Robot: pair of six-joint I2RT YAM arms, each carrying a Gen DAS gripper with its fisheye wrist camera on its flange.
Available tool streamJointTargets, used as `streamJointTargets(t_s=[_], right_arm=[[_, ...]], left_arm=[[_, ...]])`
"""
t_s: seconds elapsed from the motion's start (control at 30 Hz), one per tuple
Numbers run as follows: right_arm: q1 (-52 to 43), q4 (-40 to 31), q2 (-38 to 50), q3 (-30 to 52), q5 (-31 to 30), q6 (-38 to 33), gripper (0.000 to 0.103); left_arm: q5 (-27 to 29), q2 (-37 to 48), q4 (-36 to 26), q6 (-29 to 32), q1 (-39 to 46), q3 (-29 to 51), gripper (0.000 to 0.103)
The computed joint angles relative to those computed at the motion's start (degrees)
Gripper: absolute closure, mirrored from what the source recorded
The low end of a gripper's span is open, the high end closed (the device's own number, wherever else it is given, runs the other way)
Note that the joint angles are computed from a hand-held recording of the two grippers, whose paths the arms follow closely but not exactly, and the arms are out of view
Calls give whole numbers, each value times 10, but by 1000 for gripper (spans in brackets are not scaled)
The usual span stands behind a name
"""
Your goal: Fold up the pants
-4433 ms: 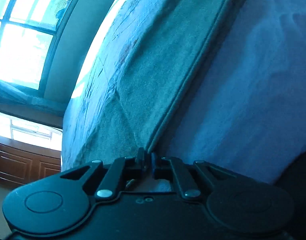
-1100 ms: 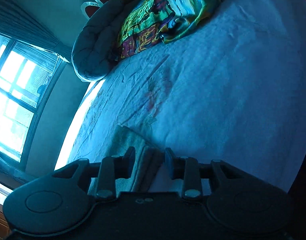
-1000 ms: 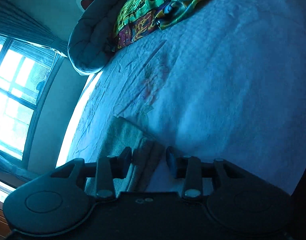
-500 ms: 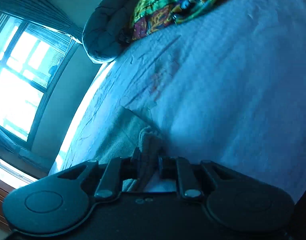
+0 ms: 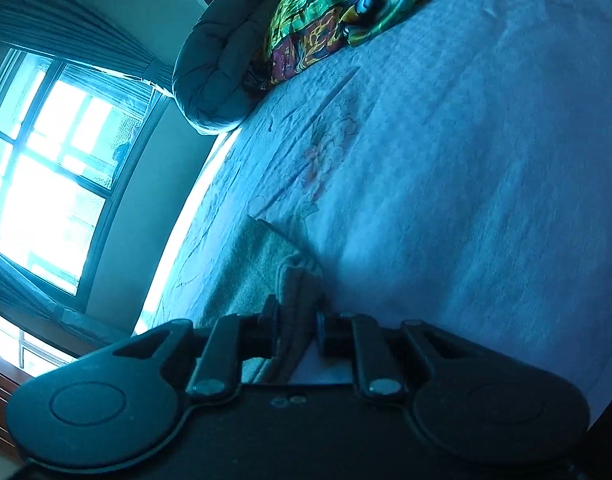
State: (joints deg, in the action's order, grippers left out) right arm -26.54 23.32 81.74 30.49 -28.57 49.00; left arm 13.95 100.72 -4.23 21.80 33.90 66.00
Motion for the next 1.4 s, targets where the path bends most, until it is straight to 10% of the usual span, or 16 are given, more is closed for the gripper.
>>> streamJointTargets(t_s=[0.23,0.37,0.63,0.97,1.4], right_arm=[[-6,14,3,-8,-12,-3,96],[-5,23,1,-16,-9,0,96],[-5,6,-4,-11,-12,-5,96],[-4,25,0,-18,-10,-1,95],[-20,3,3,-4,-41,-17,95]], left_arm=[[-5,107,-69,7,98,170,0],[36,88,-6,15,68,160,0],[-93,277,-170,22,0,430,0],[-53,152,-132,-25,4,285,0],[-114,119,-124,-143,-367,193,0]])
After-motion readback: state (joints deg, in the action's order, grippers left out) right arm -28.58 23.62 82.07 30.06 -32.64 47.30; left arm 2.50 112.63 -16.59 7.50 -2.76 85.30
